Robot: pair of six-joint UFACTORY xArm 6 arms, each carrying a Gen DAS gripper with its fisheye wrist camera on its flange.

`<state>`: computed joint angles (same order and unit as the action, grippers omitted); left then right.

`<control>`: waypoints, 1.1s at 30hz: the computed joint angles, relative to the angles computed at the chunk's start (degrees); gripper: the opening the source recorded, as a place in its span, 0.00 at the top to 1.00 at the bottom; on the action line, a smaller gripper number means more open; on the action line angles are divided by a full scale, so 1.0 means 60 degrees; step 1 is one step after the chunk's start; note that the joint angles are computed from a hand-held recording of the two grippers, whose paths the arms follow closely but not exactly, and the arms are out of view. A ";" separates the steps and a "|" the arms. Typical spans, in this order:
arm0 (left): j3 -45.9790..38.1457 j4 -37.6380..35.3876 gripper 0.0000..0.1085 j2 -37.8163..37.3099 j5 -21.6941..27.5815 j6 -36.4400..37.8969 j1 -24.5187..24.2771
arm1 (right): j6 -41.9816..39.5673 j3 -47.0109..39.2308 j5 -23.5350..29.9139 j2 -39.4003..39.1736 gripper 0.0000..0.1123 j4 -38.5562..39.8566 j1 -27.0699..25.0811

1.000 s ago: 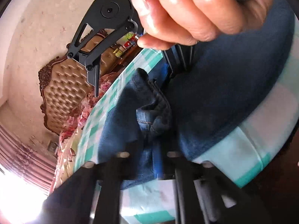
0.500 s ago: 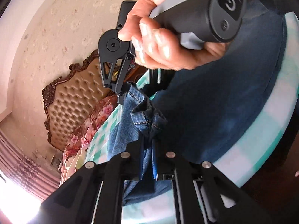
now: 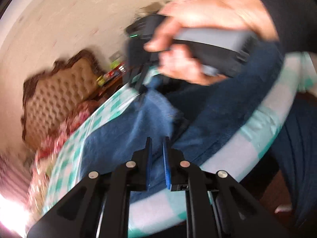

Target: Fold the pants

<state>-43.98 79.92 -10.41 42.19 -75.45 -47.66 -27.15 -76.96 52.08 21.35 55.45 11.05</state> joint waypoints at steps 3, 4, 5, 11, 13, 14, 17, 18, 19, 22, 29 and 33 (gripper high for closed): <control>0.0920 -0.0604 0.82 -0.1265 0.0857 -0.0987 0.0174 | -0.0183 0.0190 -0.0100 -0.0174 0.73 -0.0016 -0.0015; 0.1082 -0.0778 0.81 -0.1495 0.1034 -0.1125 0.0212 | -0.0340 0.0269 0.0035 -0.0234 0.62 0.0163 -0.0065; 0.1289 -0.0898 0.81 -0.1756 0.1164 -0.1206 0.0311 | -0.0624 0.0322 0.0247 -0.0269 0.50 0.0483 -0.0150; 0.1507 0.0211 0.64 -0.1977 0.1003 -0.0719 0.0326 | -0.0871 0.1084 -0.0352 -0.0971 0.47 0.0158 0.0060; 0.1153 0.0769 0.61 -0.1385 0.0265 -0.0471 0.0273 | -0.1129 0.1561 -0.0773 -0.1353 0.47 -0.0063 0.0268; 0.0948 0.0989 0.61 -0.1053 -0.0008 -0.0488 0.0241 | -0.1248 0.1777 -0.0989 -0.1517 0.49 -0.0110 0.0371; 0.0525 0.1285 0.61 -0.0325 -0.0323 -0.0311 0.0287 | -0.1350 0.2209 -0.1478 -0.1821 0.59 -0.0470 0.0552; 0.0316 0.1259 0.61 -0.0022 -0.0290 -0.0006 0.0279 | -0.1401 0.2302 -0.1398 -0.1892 0.61 -0.0472 0.0522; 0.0208 0.1278 0.61 0.0146 -0.0256 0.0192 0.0280 | -0.1444 0.2345 -0.1337 -0.1909 0.68 -0.0458 0.0478; -0.0112 0.1196 0.61 0.0644 -0.0029 0.0986 0.0367 | -0.1546 0.2352 -0.1207 -0.1847 0.85 -0.0409 0.0299; -0.0185 0.0759 0.51 0.0819 0.0309 0.1873 0.0349 | -0.2299 0.2213 0.0281 -0.2014 0.91 0.1044 -0.0282; -0.0223 0.0673 0.48 0.0792 0.0705 0.2103 0.0248 | -0.2225 0.2187 0.0751 -0.2207 0.91 0.1147 -0.0381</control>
<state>-45.32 83.95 -5.66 46.42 -62.83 -46.17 -40.50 -63.84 56.59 8.11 62.33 8.77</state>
